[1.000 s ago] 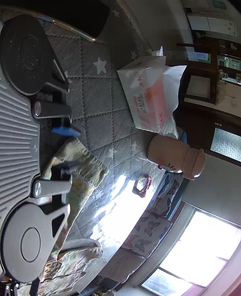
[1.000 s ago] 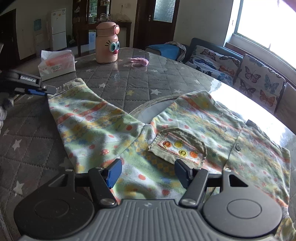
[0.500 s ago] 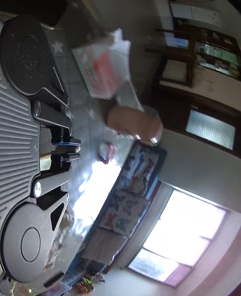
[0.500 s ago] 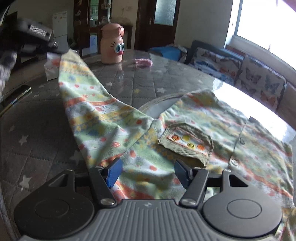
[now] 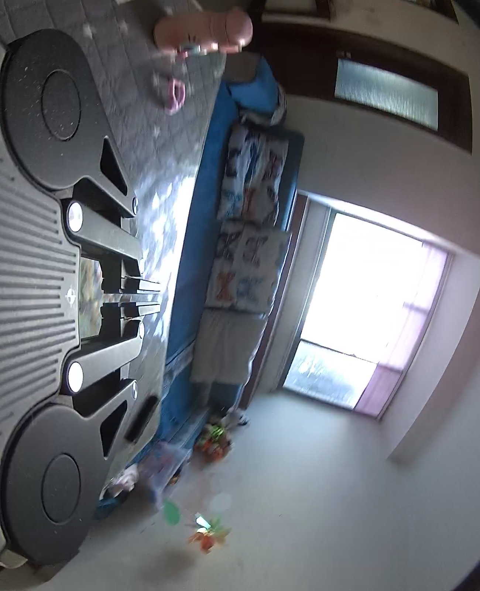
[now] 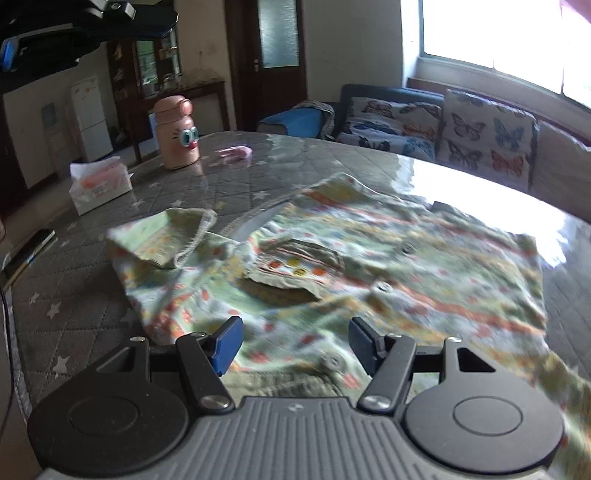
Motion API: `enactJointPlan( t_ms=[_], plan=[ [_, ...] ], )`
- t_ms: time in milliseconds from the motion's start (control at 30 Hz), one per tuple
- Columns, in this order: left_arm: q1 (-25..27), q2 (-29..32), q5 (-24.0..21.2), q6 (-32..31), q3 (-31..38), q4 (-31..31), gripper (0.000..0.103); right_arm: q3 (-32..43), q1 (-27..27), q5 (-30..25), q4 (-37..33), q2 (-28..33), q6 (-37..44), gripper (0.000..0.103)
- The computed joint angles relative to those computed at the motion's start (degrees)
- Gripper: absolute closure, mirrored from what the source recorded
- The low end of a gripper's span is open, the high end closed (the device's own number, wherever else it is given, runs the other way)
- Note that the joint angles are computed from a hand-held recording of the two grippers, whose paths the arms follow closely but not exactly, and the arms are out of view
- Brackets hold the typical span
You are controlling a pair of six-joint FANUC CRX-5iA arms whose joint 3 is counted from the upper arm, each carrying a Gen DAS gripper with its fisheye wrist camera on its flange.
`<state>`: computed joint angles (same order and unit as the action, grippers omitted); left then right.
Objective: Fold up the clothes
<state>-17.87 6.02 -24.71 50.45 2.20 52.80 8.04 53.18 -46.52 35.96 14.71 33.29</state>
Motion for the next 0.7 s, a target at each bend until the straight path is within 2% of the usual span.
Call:
enactJointPlan(
  t_ms=[67, 133, 200, 267, 333, 400, 467, 500, 533, 700],
  plan=[
    [0.2, 1.3, -1.8, 2.9, 2.2, -4.1, 0.097, -1.9, -0.2, 0.2, 0.3, -1.5, -1.6, 0.038],
    [1.6, 1.9, -3.3, 8.3, 3.8, -10.4, 0.096, -3.5, -0.2, 0.3, 0.5, -2.8, -2.4, 0.038],
    [2.9, 2.3, -4.7, 13.4, 5.2, -16.3, 0.092, -2.5, -0.4, 0.7, -0.9, -2.4, -0.6, 0.039],
    [4.6, 1.5, -5.0, 17.2, 4.5, -20.9, 0.073, -0.7, -0.6, 0.9, -2.8, -1.3, 1.6, 0.042],
    [6.3, 0.8, -5.4, 21.1, 4.0, -25.5, 0.059, 1.2, -0.8, 1.1, -4.7, -0.3, 3.8, 0.043],
    [7.7, -0.5, -4.7, 23.6, 2.6, -29.0, 0.052, 4.4, -1.1, 1.3, -8.0, 1.4, 6.8, 0.048],
    [8.9, -2.1, -3.1, 25.5, 0.7, -32.0, 0.028, 9.5, -1.6, 1.0, -12.8, 4.1, 11.3, 0.052],
    [9.5, -3.0, -1.9, 25.7, -0.6, -32.2, 0.019, 12.3, -1.8, 0.6, -15.1, 5.7, 13.5, 0.053],
    [10.2, -4.0, -0.1, 23.9, -2.8, -30.1, 0.002, 15.0, -2.0, 0.0, -16.9, 7.2, 15.2, 0.054],
    [12.5, -7.1, 5.7, 16.9, -10.0, -21.6, 0.000, 31.6, -2.8, -5.7, -24.9, 17.2, 21.8, 0.063]
  ],
)
